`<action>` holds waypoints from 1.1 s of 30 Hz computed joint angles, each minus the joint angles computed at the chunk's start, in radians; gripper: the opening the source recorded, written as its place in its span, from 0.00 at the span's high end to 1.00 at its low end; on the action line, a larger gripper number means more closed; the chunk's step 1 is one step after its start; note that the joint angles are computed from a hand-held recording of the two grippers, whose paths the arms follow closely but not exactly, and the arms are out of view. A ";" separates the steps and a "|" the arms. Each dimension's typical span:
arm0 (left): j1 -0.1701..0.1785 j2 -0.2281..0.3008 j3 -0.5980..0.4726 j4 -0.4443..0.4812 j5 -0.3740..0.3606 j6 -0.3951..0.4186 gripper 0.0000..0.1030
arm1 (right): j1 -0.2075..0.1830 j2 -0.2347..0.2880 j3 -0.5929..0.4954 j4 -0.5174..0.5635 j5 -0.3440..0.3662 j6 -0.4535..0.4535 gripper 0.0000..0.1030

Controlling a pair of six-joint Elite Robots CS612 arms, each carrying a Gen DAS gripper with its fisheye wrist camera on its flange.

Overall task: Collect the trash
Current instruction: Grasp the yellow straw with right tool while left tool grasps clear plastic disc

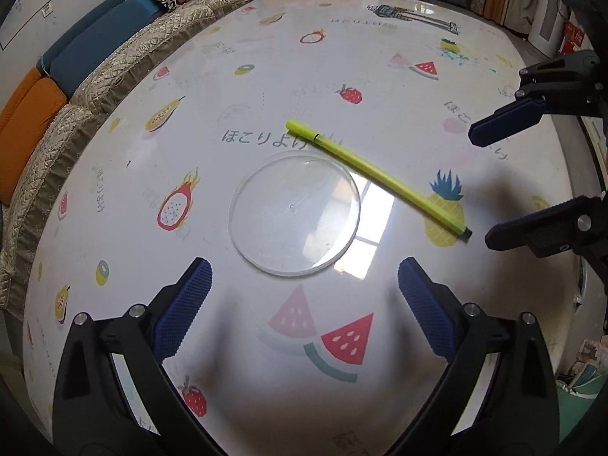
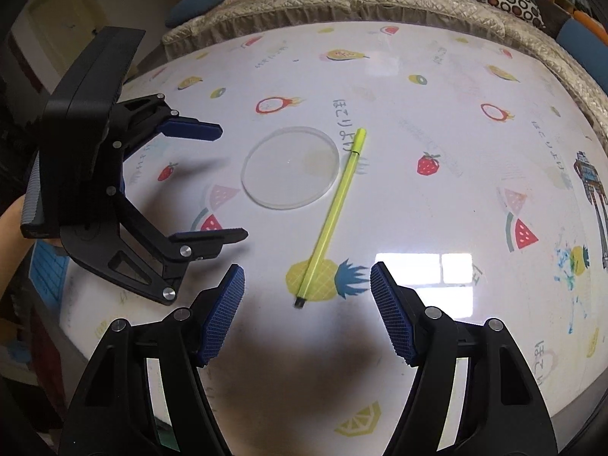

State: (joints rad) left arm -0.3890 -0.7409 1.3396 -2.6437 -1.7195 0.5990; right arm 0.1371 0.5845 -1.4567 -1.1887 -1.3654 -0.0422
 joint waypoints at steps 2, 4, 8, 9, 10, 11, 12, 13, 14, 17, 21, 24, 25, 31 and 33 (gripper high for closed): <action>0.005 0.009 -0.011 0.007 -0.004 0.008 0.07 | 0.003 -0.006 0.020 -0.008 -0.013 -0.001 0.33; 0.007 0.019 -0.026 0.028 -0.010 0.010 0.07 | 0.008 -0.012 0.043 -0.016 -0.034 -0.003 0.33; 0.009 0.029 -0.040 0.036 -0.013 0.027 0.07 | 0.011 -0.015 0.062 -0.021 -0.030 -0.009 0.40; 0.009 0.032 -0.044 0.037 -0.013 0.022 0.07 | 0.010 -0.012 0.058 -0.025 -0.030 -0.005 0.40; 0.010 0.036 -0.054 0.047 -0.016 0.015 0.07 | 0.010 -0.011 0.058 -0.025 -0.034 -0.005 0.40; 0.011 0.039 -0.062 0.059 -0.023 0.012 0.07 | 0.010 -0.011 0.059 -0.025 -0.038 -0.008 0.40; 0.012 0.042 -0.068 0.067 -0.030 0.012 0.06 | 0.011 -0.011 0.060 -0.027 -0.045 -0.009 0.40; 0.011 0.045 -0.072 0.068 -0.031 0.011 0.05 | 0.012 -0.011 0.059 -0.028 -0.051 -0.011 0.44; 0.011 0.047 -0.077 0.072 -0.034 0.009 0.05 | 0.012 -0.012 0.061 -0.026 -0.054 -0.012 0.48; 0.011 0.055 -0.091 0.079 -0.046 0.001 0.05 | 0.014 -0.013 0.067 -0.021 -0.059 -0.007 0.57; 0.017 0.067 -0.115 0.113 -0.079 -0.016 0.05 | 0.016 -0.015 0.078 -0.010 -0.076 -0.018 0.66; 0.023 0.075 -0.131 0.139 -0.109 -0.031 0.05 | 0.015 -0.012 0.077 -0.015 -0.076 -0.020 0.66; 0.024 0.077 -0.132 0.132 -0.115 -0.033 0.05 | 0.016 -0.012 0.077 -0.017 -0.079 -0.019 0.66; 0.021 0.084 -0.140 0.119 -0.120 -0.042 0.05 | 0.029 -0.011 0.079 -0.030 -0.129 -0.063 0.66; 0.021 0.085 -0.140 0.118 -0.123 -0.038 0.05 | 0.028 -0.012 0.079 -0.029 -0.124 -0.062 0.66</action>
State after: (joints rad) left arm -0.3676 -0.6557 1.1991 -2.5253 -1.8430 0.5608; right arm 0.1651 0.5724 -1.3779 -1.2177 -1.4899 -0.1040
